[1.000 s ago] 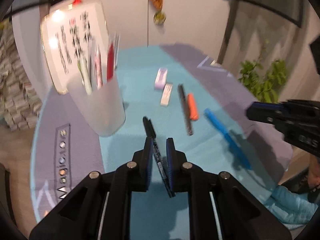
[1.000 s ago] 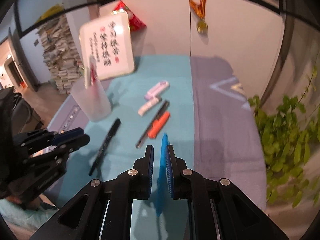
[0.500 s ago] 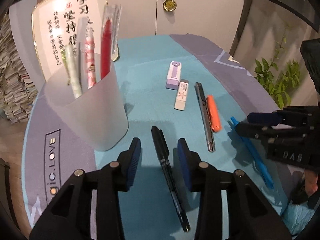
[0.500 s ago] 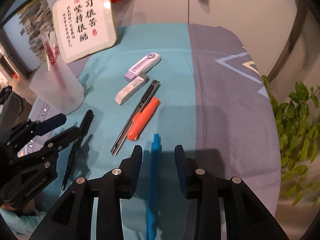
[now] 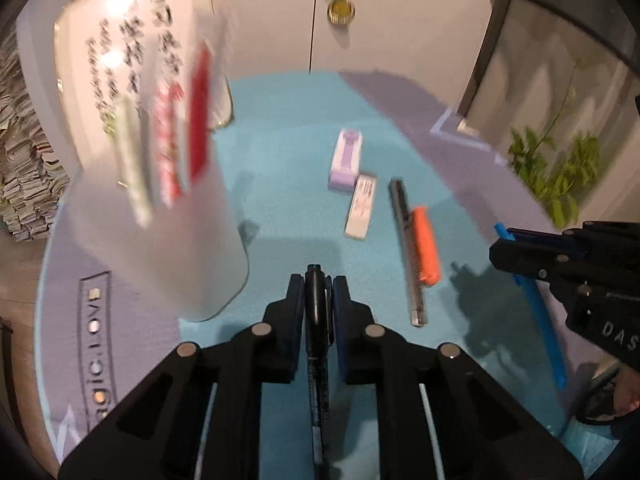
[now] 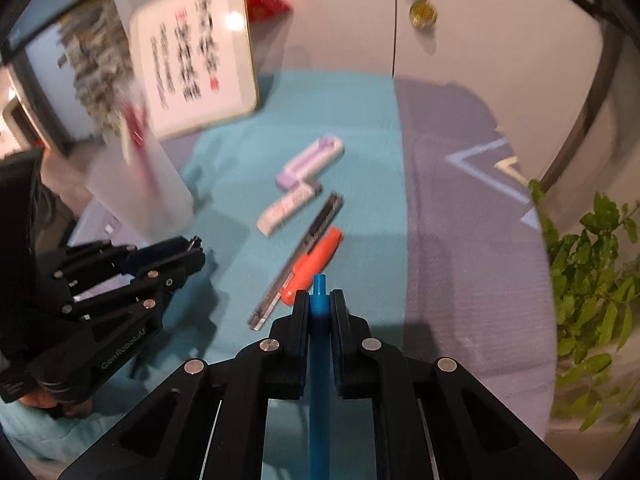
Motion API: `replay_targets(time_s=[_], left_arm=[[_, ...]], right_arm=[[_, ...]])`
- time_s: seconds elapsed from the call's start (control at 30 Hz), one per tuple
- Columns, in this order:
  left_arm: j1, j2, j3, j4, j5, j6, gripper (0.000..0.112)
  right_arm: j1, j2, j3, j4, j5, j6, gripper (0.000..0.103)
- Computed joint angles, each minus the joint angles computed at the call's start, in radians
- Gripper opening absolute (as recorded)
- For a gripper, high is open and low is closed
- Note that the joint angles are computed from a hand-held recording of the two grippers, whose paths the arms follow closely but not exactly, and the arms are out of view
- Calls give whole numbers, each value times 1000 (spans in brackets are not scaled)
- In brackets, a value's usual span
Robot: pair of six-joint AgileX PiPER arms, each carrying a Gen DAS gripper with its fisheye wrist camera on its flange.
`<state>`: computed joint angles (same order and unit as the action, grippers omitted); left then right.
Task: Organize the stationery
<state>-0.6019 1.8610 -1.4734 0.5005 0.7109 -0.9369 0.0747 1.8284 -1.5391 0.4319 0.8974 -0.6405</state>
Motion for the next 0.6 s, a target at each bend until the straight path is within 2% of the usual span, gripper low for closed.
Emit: replay_targets(time_s=[0.27, 0.6], left_arm=[[-91, -201, 145, 222, 6, -229, 12], [-179, -257, 160, 369, 69, -343, 12]], right_arm=[[-52, -142, 102, 177, -45, -109, 11], [-68, -226, 180, 239, -54, -145, 11]])
